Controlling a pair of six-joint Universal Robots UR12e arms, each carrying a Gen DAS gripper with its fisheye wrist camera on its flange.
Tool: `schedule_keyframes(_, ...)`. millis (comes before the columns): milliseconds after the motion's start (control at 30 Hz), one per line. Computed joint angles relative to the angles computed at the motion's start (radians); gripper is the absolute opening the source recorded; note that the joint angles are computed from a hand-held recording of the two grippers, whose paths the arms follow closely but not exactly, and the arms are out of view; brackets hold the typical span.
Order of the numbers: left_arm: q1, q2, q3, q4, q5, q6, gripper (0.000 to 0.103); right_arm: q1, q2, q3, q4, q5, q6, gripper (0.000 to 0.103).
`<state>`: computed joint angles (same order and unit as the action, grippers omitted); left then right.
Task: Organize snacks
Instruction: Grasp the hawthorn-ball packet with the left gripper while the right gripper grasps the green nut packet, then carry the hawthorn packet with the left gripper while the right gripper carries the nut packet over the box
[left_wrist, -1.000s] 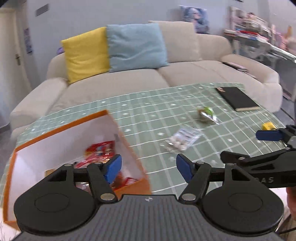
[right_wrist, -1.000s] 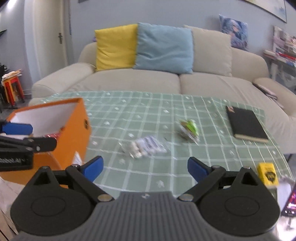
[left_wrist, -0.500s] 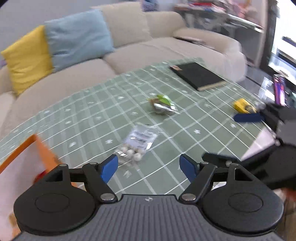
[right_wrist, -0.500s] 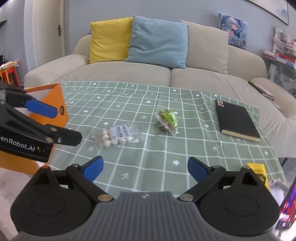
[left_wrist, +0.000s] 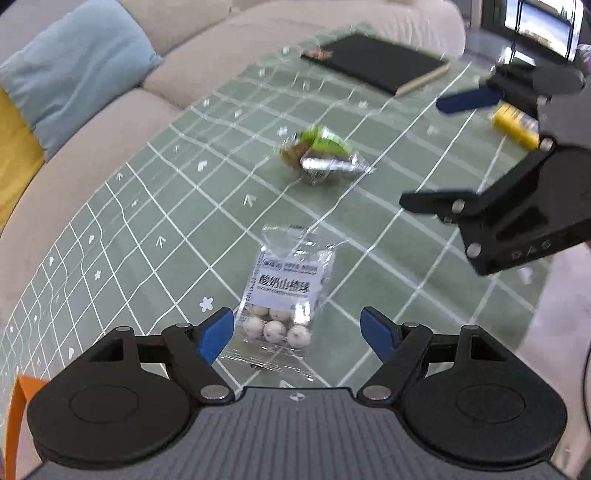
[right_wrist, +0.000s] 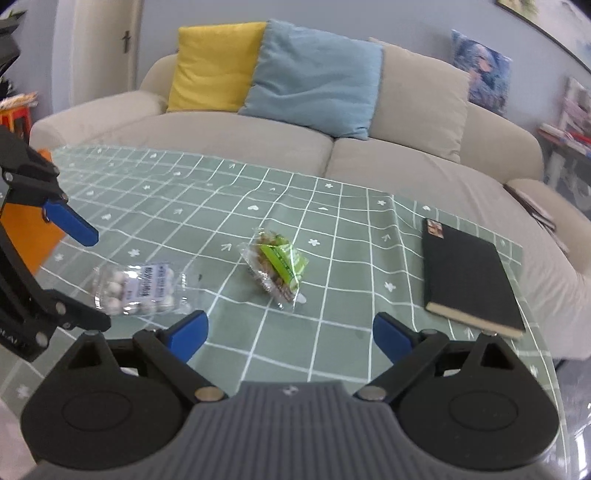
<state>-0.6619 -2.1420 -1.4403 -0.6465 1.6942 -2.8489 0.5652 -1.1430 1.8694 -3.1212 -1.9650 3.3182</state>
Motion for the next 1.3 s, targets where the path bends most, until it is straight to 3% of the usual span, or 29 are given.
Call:
schedule_keyframes(300,0.014,-0.053,0.07,-0.079,0.0,-0.031,0.091,-0.021,0.067,-0.076,-0.021,0.027,-0.121,0.092)
schedule_keyframes(433,0.025,-0.06,0.068,-0.058,-0.032,-0.063,0.094,-0.018,0.098,-0.121,0.011,0.014,-0.151,0.085)
schedule_keyframes(600,0.036,-0.059,0.052,-0.017,-0.069,-0.147,0.092,-0.017,0.122,-0.153,0.029,0.006,-0.134,0.077)
schedule_keyframes(667,0.043,-0.053,0.031,0.02,-0.103,-0.217,0.086,-0.016,0.124,-0.158,0.047,0.013,-0.12,0.062)
schedule_keyframes(733,0.043,-0.049,-0.023,0.154,-0.107,-0.297,0.088,-0.009,0.132,-0.155,0.043,-0.01,-0.074,0.058)
schedule_keyframes(800,0.029,-0.052,-0.044,0.223,-0.068,-0.293,0.089,0.004,0.148,-0.14,-0.025,-0.06,-0.06,0.054)
schedule_keyframes(833,0.029,-0.051,-0.046,0.227,-0.067,-0.311,0.089,0.009,0.154,-0.134,-0.049,-0.084,-0.054,0.045)
schedule_keyframes(867,0.03,-0.05,-0.046,0.224,-0.072,-0.319,0.088,0.012,0.158,-0.131,-0.056,-0.1,-0.055,0.042)
schedule_keyframes(933,0.03,-0.049,-0.041,0.213,-0.068,-0.33,0.088,0.012,0.154,-0.119,-0.063,-0.097,-0.05,0.039)
schedule_keyframes(1000,0.025,-0.048,-0.038,0.206,-0.063,-0.356,0.077,0.011,0.146,-0.108,-0.068,-0.084,-0.033,0.038)
schedule_keyframes(1300,0.0,-0.047,-0.042,0.201,0.012,-0.426,0.07,0.021,0.098,-0.065,-0.024,-0.078,0.018,0.032)
